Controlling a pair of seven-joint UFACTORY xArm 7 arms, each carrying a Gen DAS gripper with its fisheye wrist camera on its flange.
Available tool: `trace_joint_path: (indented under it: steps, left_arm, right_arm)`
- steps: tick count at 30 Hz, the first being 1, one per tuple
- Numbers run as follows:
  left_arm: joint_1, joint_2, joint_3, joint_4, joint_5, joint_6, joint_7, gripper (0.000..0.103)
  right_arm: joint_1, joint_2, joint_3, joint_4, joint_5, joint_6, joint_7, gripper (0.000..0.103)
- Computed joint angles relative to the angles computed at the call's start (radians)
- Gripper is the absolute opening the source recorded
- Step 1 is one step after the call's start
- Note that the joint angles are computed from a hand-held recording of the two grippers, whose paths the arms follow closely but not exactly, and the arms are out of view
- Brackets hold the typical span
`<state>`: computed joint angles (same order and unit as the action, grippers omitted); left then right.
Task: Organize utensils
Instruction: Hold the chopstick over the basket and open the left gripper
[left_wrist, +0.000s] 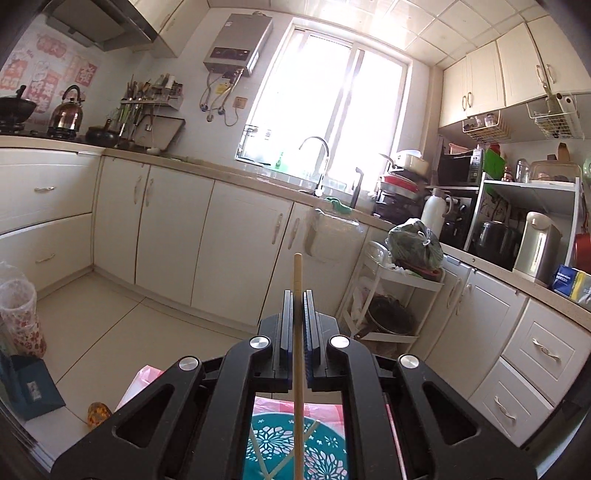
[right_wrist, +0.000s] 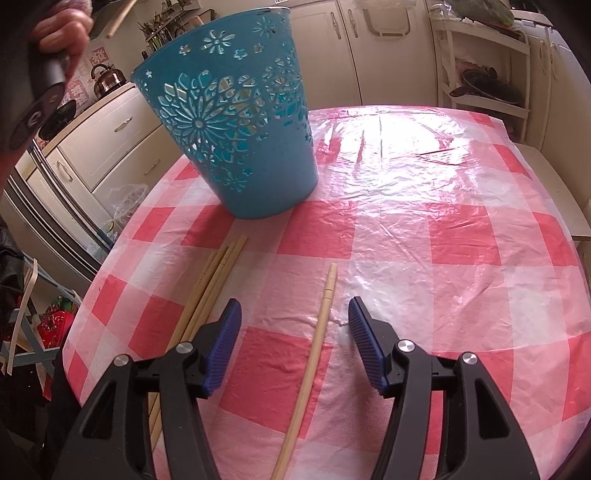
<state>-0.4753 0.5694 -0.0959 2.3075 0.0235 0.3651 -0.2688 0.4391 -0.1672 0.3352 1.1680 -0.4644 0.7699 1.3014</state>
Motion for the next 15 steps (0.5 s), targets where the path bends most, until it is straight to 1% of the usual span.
trace_joint_path:
  steps: [2,4,7,9,12,15]
  left_arm:
    - [-0.019,0.019,0.032,0.006,0.017,-0.013,-0.049,0.005]
    - [-0.031,0.019,0.052,-0.019,0.037,-0.038,-0.084,0.005]
    - [-0.042,0.008,0.062,-0.061,0.067,-0.062,-0.102,0.005]
    - [-0.040,0.008,0.055,-0.076,0.076,-0.060,-0.100,0.005]
    - [-0.037,-0.030,0.047,-0.152,0.088,-0.077,-0.093,0.005]
    - [-0.021,-0.047,0.015,-0.189,0.079,-0.058,-0.051,0.005]
  right_arm:
    - [0.001,0.002,-0.001,0.002,0.002,-0.002,-0.004,0.061]
    - [0.002,0.004,-0.001,0.003,0.002,-0.003,-0.007,0.062]
    - [0.003,0.004,-0.003,0.002,0.005,-0.008,-0.010,0.063]
    - [0.002,0.003,-0.003,0.001,0.005,-0.009,-0.010,0.063]
    - [0.002,0.000,-0.003,-0.003,0.007,-0.013,-0.010,0.063]
    - [0.001,0.000,-0.002,-0.002,0.008,-0.013,-0.010,0.064]
